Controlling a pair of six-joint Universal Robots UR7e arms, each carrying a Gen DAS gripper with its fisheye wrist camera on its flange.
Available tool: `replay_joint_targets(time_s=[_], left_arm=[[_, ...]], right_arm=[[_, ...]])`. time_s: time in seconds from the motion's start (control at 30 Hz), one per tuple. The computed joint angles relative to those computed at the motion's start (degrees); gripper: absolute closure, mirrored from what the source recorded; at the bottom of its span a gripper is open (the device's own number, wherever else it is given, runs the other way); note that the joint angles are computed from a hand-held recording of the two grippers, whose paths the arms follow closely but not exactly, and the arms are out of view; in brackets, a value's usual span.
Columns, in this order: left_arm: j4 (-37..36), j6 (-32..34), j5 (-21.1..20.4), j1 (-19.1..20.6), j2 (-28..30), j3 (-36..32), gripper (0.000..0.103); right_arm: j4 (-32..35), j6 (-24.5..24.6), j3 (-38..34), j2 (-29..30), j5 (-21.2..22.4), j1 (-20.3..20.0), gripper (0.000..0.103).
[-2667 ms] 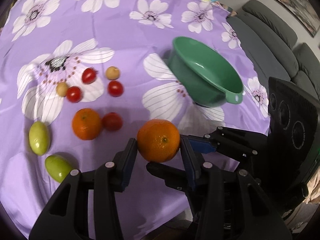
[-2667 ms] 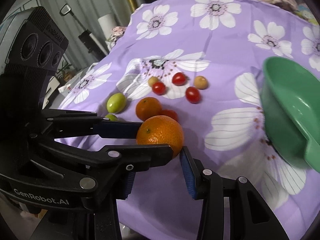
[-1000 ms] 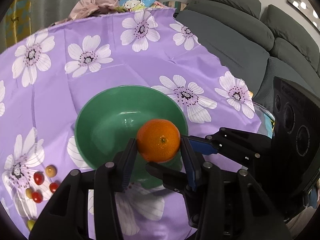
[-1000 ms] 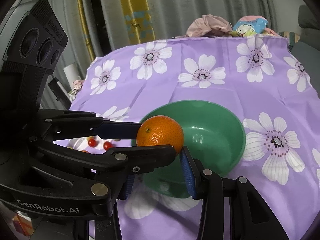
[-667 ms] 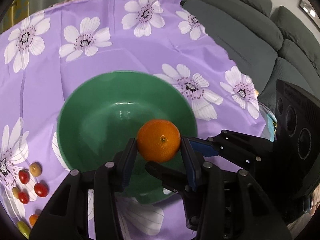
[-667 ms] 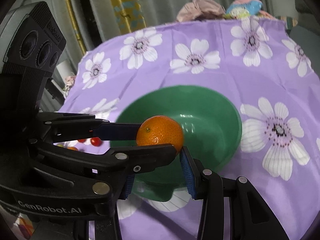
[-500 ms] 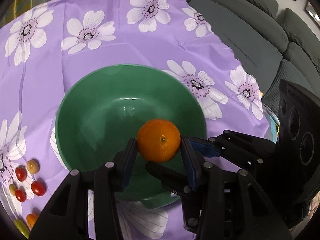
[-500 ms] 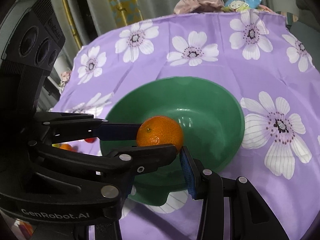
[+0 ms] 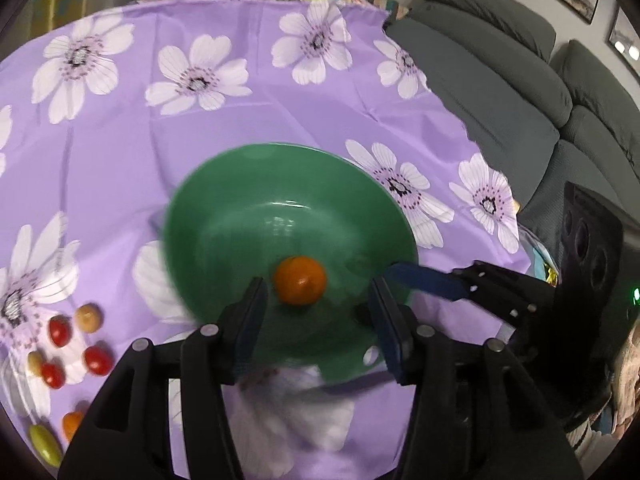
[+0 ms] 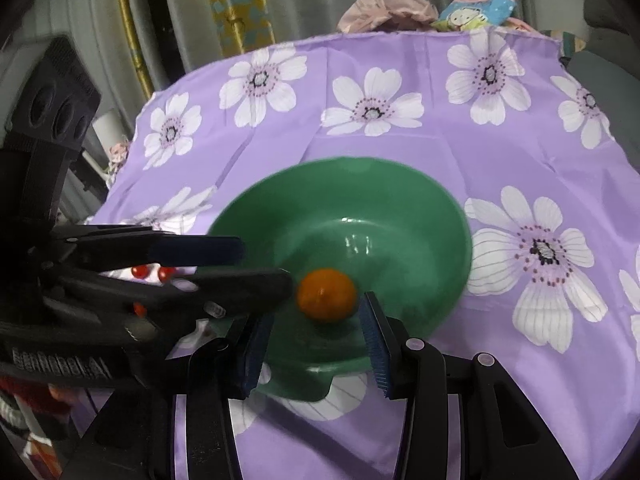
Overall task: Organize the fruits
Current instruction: 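Withdraw the right tool from the bowl toward the remaining fruit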
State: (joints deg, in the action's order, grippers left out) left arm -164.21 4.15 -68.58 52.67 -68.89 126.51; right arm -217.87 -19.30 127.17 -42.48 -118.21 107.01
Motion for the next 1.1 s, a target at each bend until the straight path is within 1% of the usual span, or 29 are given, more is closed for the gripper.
replay_joint_targets(time_s=[0.17, 0.23, 0.37, 0.53, 0.63, 0.87, 1.1], left_arm=[[-2.42, 1.12, 6.34, -0.78, -4.53, 4.69, 0.049], [-3.34, 1.07, 10.07, -1.38, -5.79, 6.66, 0.049], [-1.68, -0.12, 14.05, -1.12, -8.25, 9.16, 0.048], [0.51, -1.82, 15.52, 0.21, -12.17, 11.44, 0.048], [0.81, -2.51, 16.34, 0.88, -14.24, 12.49, 0.048], [2.12, -4.21, 20.23, 1.20, -19.24, 15.66, 0.047], [2.92, -4.76, 20.76, 2.09, -23.38, 17.18, 0.047]], right_arm=[[-3.29, 1.39, 2.19, -0.47, 1.66, 0.90, 0.058], [-3.74, 1.57, 2.51, -0.25, 1.96, 1.65, 0.058], [-3.41, 0.99, 2.45, 0.68, 1.96, 3.69, 0.058], [-1.71, 0.81, 1.19, 2.37, 2.17, 5.95, 0.057], [-0.20, 1.12, 0.53, 3.16, 3.07, 6.72, 0.057], [3.94, 1.97, -2.15, 5.69, 4.34, 8.28, 0.057], [6.80, 2.16, -4.07, 7.07, 4.51, 9.98, 0.057]])
